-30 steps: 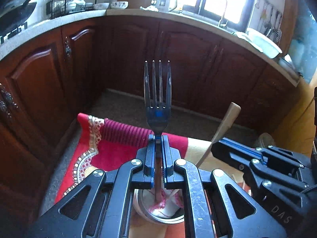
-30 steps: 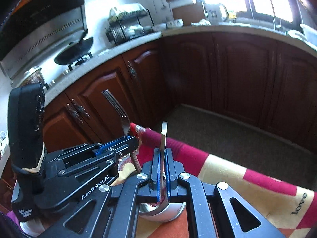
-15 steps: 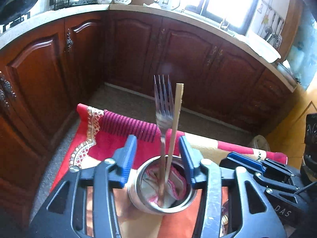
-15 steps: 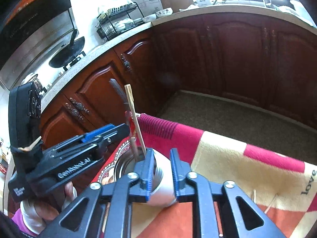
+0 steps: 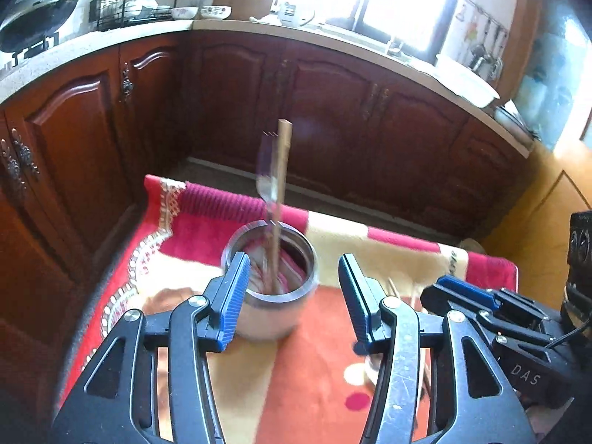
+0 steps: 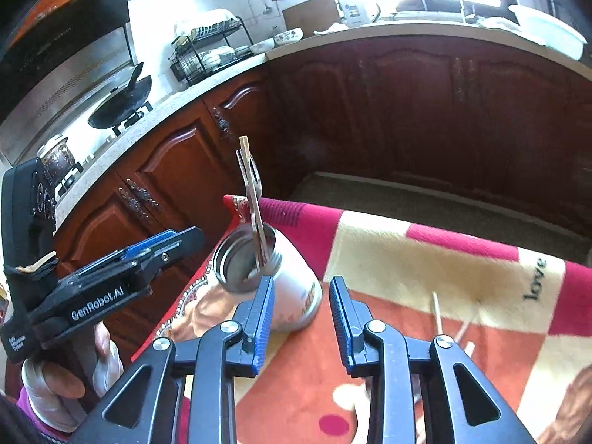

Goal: Organize utensils
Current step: 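Open both tools and withdraw them back over the utensil pile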

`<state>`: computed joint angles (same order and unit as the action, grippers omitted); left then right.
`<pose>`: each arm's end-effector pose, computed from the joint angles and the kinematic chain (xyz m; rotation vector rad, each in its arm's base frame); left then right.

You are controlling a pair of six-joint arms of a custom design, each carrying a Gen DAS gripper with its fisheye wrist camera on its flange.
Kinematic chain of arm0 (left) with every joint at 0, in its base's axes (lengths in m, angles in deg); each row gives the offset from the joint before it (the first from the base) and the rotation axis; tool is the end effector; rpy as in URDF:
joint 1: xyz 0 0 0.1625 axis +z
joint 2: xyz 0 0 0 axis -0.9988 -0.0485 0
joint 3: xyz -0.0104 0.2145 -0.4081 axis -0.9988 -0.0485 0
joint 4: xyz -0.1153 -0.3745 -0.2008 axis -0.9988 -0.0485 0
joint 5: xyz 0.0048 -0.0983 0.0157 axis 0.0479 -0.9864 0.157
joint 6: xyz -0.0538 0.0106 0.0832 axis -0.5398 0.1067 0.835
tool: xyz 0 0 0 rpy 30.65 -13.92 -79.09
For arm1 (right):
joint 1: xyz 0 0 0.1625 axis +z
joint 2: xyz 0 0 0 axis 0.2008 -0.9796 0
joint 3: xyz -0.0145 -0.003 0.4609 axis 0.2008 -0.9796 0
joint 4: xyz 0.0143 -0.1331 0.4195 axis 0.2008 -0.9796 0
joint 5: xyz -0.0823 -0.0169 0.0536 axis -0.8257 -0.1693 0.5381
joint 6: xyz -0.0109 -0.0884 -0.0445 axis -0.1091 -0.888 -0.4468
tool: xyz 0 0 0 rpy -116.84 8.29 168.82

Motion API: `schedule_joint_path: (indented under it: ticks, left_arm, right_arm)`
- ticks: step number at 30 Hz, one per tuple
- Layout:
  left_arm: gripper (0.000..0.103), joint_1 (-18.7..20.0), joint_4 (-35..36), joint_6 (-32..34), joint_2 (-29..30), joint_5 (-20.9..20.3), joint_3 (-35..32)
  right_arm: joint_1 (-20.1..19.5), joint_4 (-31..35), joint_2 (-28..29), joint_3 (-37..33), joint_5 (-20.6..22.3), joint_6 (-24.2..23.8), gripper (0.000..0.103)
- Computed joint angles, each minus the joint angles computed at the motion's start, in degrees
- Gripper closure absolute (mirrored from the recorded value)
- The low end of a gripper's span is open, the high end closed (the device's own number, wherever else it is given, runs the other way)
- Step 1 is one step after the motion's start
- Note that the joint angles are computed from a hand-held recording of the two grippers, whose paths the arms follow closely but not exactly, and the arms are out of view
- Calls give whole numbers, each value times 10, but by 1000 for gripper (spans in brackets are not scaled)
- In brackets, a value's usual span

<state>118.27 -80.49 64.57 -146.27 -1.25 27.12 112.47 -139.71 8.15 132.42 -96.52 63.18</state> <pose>-0.3473 -0.4246 0.3315 0.9374 2.5817 -0.6662 0.3180 -0.3432 0.2706 0.0746 -2.5955 1.0614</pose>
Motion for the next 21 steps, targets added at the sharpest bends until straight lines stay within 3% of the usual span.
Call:
schedule_joint_path:
  ticks: [7, 14, 21]
  left_arm:
    - [53, -59, 20, -39, -36, 9, 43]
    - [53, -111, 41, -68, -61, 16, 70]
    - [48, -131, 63, -94, -76, -7, 76]
  right_arm:
    - [54, 37, -39, 28, -65, 56, 66]
    - [104, 111, -83, 50, -123, 129, 65]
    - [141, 216, -137, 72, -167, 218, 64]
